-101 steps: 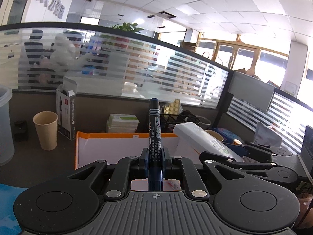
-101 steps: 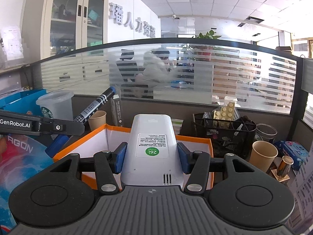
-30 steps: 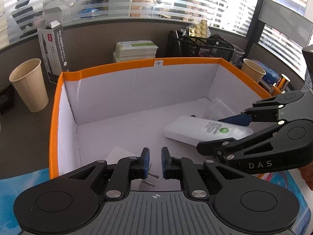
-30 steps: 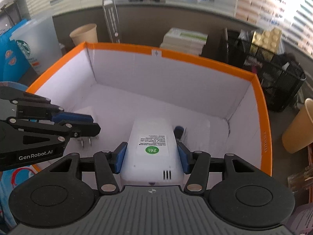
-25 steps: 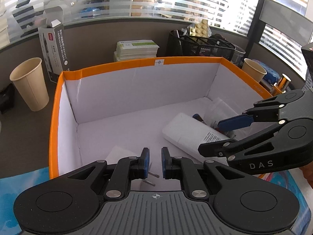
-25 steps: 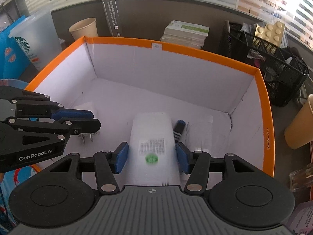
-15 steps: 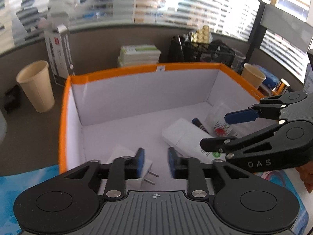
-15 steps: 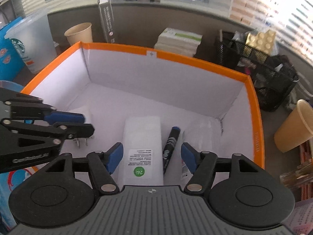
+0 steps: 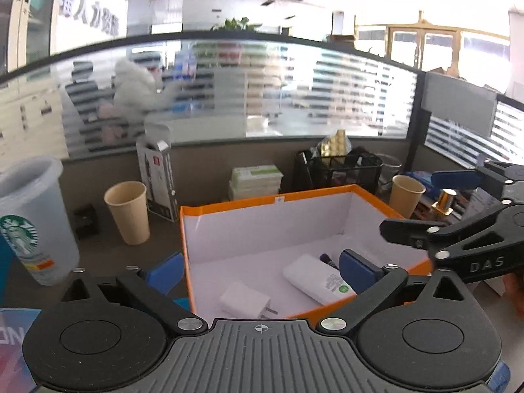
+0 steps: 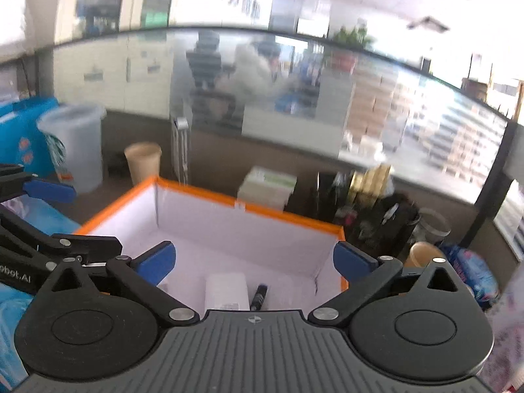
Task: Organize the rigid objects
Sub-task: 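Withdraw both grippers from the box back to the mousepad, then grasp the green tube with the right gripper while the left grasps the small tube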
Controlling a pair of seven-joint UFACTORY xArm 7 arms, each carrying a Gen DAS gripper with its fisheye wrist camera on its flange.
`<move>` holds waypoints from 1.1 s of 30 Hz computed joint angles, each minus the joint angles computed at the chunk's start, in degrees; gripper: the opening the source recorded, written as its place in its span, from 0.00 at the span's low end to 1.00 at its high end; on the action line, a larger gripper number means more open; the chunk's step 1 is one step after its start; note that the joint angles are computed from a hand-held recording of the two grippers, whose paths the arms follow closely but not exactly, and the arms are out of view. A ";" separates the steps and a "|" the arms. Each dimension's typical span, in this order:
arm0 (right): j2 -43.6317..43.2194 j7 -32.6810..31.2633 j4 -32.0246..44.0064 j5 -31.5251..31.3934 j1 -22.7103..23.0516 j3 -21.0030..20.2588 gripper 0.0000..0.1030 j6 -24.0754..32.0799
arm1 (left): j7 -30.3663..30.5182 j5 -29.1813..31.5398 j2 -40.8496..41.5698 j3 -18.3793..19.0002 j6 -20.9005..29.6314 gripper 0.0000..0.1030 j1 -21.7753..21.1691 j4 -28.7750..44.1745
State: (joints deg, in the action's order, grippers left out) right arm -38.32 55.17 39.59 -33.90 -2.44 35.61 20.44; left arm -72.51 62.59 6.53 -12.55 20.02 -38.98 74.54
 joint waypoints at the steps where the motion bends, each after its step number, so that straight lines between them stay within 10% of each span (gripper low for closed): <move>1: -1.44 0.46 -0.54 0.02 0.41 0.10 1.00 0.12 | -1.68 1.86 -1.00 0.16 -0.17 0.99 -0.25 -1.13; 8: -9.94 6.89 -8.09 4.53 4.86 4.27 1.00 -0.93 | -14.58 15.03 -6.13 -2.15 -2.88 0.99 2.65 -9.97; 12: -21.22 17.96 -15.01 5.17 0.10 15.31 1.00 -7.09 | -13.74 15.23 -6.55 -2.94 -5.80 0.99 4.84 -14.17; 25: -11.02 21.97 -16.97 8.37 5.58 18.39 0.96 -3.80 | -10.15 18.97 -5.14 -2.15 -10.45 0.99 7.52 -19.31; 33: -6.43 27.23 -16.57 5.94 6.19 19.13 0.58 -2.29 | -6.96 19.37 -1.74 -0.88 -14.30 0.99 7.53 -17.54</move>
